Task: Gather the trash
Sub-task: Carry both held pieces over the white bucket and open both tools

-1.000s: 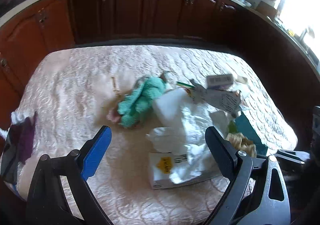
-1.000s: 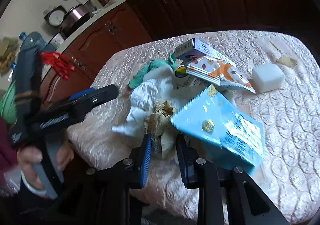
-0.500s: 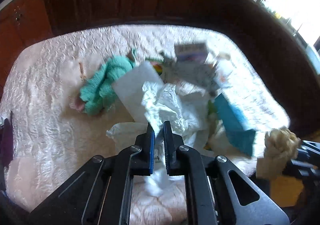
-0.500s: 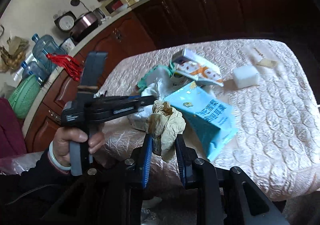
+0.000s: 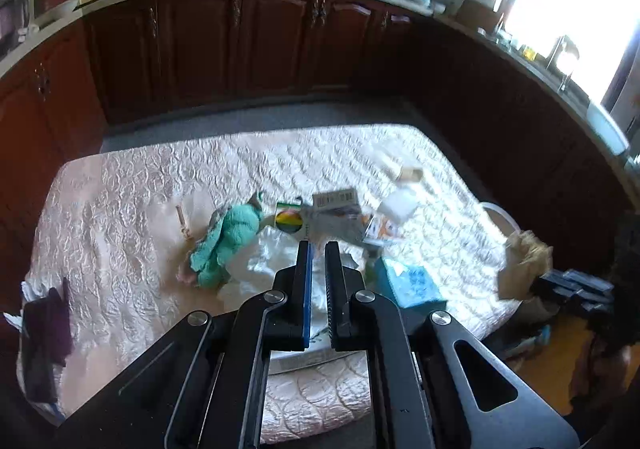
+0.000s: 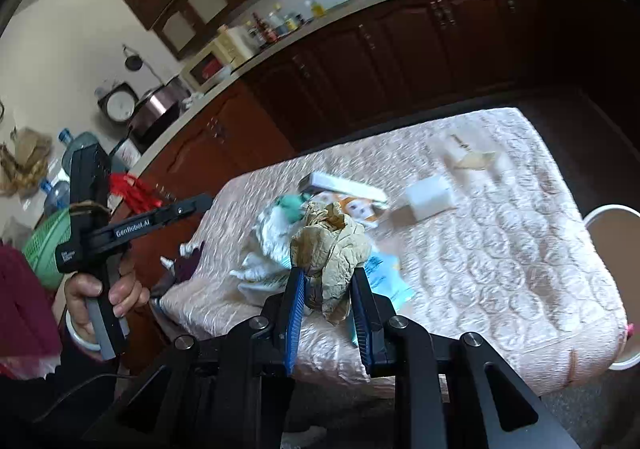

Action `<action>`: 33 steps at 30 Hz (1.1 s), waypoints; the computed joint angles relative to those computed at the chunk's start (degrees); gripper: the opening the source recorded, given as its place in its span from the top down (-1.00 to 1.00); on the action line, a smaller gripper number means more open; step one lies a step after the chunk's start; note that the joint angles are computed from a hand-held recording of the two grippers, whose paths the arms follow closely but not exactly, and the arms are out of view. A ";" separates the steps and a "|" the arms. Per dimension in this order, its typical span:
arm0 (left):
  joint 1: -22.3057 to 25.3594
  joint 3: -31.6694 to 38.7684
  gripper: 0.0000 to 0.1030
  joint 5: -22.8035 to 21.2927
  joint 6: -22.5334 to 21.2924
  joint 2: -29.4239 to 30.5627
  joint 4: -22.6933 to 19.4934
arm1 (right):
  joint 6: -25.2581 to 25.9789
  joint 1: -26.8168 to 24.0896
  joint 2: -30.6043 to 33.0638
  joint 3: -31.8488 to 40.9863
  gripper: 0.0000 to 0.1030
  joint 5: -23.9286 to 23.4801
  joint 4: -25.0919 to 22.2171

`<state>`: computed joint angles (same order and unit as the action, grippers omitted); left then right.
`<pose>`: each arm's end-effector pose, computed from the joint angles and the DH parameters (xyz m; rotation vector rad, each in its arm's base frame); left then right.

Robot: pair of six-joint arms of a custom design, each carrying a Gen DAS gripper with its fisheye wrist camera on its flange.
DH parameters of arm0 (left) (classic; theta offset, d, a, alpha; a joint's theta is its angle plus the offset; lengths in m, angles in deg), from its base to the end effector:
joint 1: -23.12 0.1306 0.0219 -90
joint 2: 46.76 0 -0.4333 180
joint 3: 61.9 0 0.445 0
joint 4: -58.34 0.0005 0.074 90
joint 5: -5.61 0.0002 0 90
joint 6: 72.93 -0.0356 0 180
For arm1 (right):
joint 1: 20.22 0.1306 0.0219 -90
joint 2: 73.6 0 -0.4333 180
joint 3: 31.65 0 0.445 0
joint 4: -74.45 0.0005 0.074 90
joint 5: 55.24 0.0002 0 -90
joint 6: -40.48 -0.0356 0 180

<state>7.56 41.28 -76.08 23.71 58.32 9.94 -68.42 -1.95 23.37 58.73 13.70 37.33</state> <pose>0.6237 -0.1795 0.4501 0.2563 2.4541 -0.3473 0.5601 0.1979 0.4354 -0.1764 2.3856 0.7450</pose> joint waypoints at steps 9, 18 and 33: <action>-2.04 -2.73 -0.37 -11.26 0.90 5.42 -0.75 | -0.84 -0.49 0.18 -0.96 0.57 -0.51 -0.37; -0.46 -1.85 0.87 -3.86 1.57 6.53 -3.57 | -0.51 -0.22 0.24 -0.66 0.57 -0.05 -0.72; -2.94 5.28 0.87 5.11 -0.54 1.32 -1.96 | -2.95 -3.61 -2.60 -3.33 0.57 2.00 2.22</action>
